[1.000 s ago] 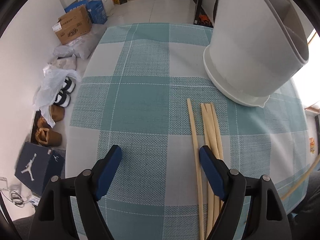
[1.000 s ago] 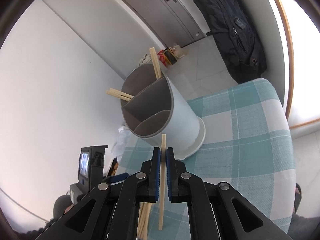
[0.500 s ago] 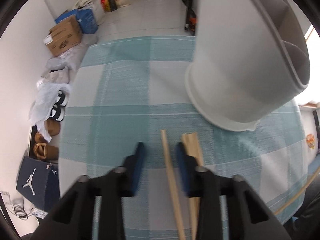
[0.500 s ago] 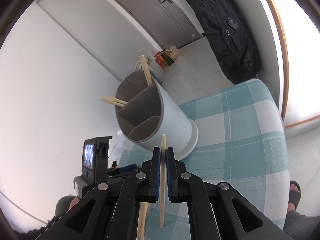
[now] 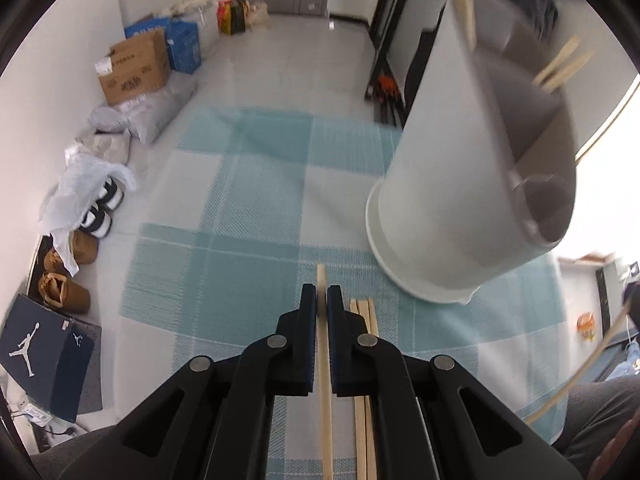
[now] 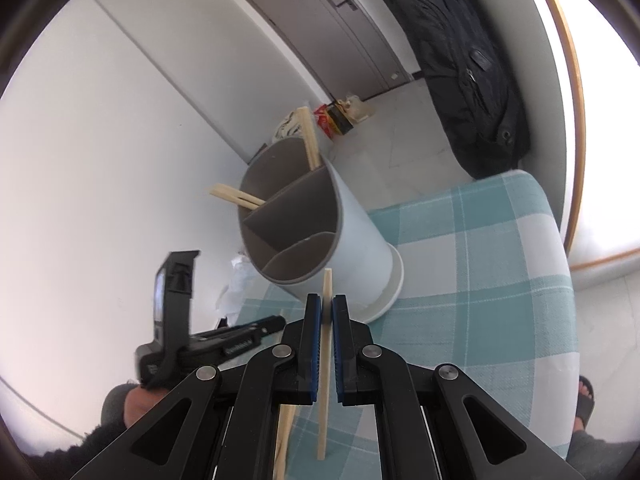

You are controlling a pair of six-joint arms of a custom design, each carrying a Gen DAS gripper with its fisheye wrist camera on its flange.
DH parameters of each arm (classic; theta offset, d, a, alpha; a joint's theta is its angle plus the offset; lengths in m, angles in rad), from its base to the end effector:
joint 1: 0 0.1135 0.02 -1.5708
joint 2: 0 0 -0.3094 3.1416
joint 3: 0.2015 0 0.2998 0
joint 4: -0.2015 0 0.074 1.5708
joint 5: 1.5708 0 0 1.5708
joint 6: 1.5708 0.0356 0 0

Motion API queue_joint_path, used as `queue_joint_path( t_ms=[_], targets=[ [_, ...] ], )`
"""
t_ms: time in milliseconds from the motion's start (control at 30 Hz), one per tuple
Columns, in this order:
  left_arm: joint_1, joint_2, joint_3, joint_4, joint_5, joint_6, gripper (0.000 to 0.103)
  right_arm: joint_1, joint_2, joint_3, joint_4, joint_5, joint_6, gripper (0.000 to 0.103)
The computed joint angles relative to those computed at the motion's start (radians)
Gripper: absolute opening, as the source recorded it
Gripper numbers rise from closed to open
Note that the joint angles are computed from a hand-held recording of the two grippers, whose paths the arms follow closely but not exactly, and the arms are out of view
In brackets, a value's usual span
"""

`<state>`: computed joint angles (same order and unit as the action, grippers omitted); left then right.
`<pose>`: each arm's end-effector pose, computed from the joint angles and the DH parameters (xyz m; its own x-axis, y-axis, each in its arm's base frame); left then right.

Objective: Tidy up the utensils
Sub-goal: 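Carry both held chopsticks up over the white holder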

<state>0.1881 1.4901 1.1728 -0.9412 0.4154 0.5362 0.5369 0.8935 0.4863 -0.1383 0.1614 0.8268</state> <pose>0.3225 0.0468 0.2858 -0.8288 0.3181 -0.4603 0.4352 0.8835 -0.1732 0.1859 0.1040 0.2367 -0.5865 0.4960 -0.6403 0.0661 0.8172 0.5725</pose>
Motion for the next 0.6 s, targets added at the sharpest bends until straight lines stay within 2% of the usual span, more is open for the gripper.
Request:
queue_joint_path(
  t_ms=[200, 600],
  targets=[
    [0.051, -0.09, -0.003, -0.007, 0.104, 0.025, 0.001, 0.072, -0.014, 0.002, -0.001, 0.092, -0.014, 0.005],
    [0.152, -0.136, -0.001, -0.015, 0.256, 0.065, 0.001, 0.239, 0.011, 0.044, -0.039, 0.296, -0.007, 0.005]
  ],
)
